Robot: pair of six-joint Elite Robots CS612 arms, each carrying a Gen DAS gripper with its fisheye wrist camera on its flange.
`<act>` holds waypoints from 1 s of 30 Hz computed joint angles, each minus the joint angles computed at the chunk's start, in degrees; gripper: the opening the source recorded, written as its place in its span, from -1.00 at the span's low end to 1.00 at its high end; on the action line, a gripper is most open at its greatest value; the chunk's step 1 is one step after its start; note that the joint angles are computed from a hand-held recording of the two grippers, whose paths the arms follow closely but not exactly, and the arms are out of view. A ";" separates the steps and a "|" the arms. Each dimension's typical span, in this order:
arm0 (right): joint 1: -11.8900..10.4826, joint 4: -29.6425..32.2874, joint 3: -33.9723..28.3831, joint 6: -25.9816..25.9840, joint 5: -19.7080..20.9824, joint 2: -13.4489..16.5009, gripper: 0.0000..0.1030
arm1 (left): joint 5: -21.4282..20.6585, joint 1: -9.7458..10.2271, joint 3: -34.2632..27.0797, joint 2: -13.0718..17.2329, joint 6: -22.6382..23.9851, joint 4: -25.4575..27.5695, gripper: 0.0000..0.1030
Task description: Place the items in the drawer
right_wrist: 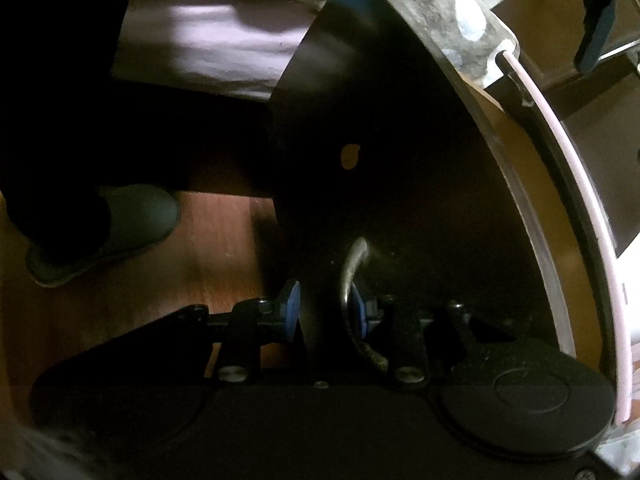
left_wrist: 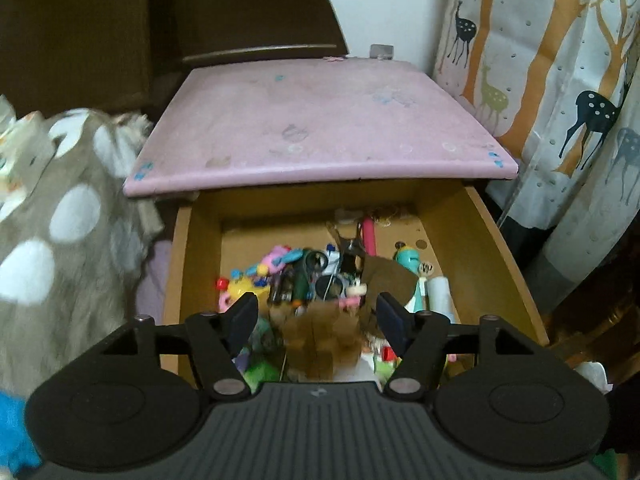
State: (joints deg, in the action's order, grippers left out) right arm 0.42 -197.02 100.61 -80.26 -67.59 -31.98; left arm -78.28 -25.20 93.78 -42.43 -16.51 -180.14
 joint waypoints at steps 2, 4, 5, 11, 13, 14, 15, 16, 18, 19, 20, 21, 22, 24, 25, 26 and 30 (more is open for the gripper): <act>0.20 -0.13 0.06 -0.11 -0.86 -0.08 -0.43 | -0.31 -0.04 1.58 -0.75 -1.42 -1.23 0.26; 0.52 -0.41 0.16 -0.41 -2.17 -0.15 -0.43 | -1.30 0.11 3.10 -1.48 -2.36 -2.80 0.26; 0.76 -0.59 0.21 -0.40 -3.05 -0.20 -0.43 | -1.73 0.18 3.89 -1.90 -2.44 -3.48 0.26; 2.32 -1.40 0.37 -1.68 -8.64 -0.43 -0.44 | -1.17 0.12 8.19 -3.82 -3.55 -8.79 0.27; 2.65 -1.68 0.39 -1.92 -9.89 -0.45 -0.44 | -1.33 0.15 9.35 -4.22 -4.39 -10.41 0.27; 2.84 -2.06 0.41 -2.26 -10.59 -0.38 -0.44 | -1.53 0.18 9.89 -4.33 -4.65 -11.25 0.27; 3.00 -2.39 0.46 -2.53 -11.19 -0.35 -0.44 | -1.77 0.21 10.37 -4.40 -4.79 -12.04 0.27; 3.16 -2.71 0.52 -2.79 -11.76 -0.32 -0.44 | -1.81 0.20 10.82 -4.44 -5.10 -12.80 0.27; 3.46 -3.56 0.67 -3.56 -12.93 -0.22 -0.45 | -2.13 0.32 11.60 -4.31 -6.23 -14.43 0.27; 3.61 -4.05 0.75 -4.06 -13.52 -0.17 -0.45 | -2.33 0.41 11.94 -4.20 -6.87 -15.22 0.27; 3.73 -4.55 0.79 -4.53 -14.06 -0.08 -0.47 | -2.52 0.49 12.26 -4.06 -7.53 -15.97 0.27; 3.79 -4.94 0.88 -4.90 -14.46 -0.04 -0.48 | -2.79 0.60 12.54 -3.88 -7.95 -16.80 0.27; 3.85 -5.28 0.85 -5.26 -14.75 0.05 -0.49 | -3.11 0.72 12.80 -3.66 -8.21 -17.67 0.27; 3.97 -6.70 0.77 -6.04 -15.25 0.34 -0.68 | -3.96 1.05 13.26 -3.13 -8.60 -19.53 0.27; 4.07 -7.30 0.66 -5.89 -15.57 0.43 -0.77 | -4.77 1.30 13.43 -2.86 -8.67 -20.36 0.27; 4.17 -7.99 0.52 -5.38 -15.91 0.53 -0.91 | -5.20 1.47 13.55 -2.69 -8.50 -20.80 0.27; 4.27 -9.42 0.53 -6.07 -16.29 0.71 -0.96 | -5.69 1.83 13.79 -2.27 -8.02 -22.26 0.27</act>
